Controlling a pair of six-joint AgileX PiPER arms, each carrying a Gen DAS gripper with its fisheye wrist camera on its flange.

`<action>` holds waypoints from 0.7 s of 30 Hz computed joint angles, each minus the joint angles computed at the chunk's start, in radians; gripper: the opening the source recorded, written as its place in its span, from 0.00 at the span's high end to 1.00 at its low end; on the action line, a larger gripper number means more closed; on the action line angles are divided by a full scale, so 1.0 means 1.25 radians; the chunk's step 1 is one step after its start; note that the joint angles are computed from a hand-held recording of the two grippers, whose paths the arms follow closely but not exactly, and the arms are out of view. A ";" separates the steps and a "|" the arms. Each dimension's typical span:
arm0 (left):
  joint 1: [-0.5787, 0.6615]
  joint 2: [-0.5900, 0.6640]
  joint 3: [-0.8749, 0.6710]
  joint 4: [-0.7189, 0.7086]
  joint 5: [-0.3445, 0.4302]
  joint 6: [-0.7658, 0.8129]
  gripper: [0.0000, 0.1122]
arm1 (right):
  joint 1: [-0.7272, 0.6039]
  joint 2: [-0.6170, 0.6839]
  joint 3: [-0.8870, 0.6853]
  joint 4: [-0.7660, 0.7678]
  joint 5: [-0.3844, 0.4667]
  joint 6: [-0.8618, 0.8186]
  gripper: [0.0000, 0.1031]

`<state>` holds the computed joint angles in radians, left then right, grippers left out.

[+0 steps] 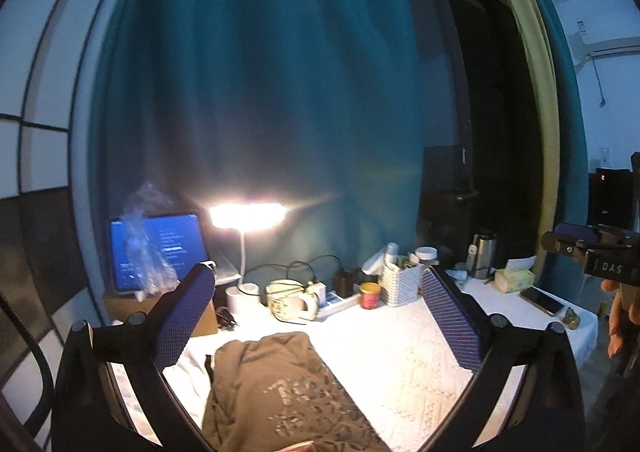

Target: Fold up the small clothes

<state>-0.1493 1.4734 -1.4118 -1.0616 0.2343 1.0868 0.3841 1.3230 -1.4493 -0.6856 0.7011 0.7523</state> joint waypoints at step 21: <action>0.071 0.080 -0.106 0.002 0.087 -0.050 0.09 | 0.079 0.097 -0.156 -0.107 0.095 0.029 0.44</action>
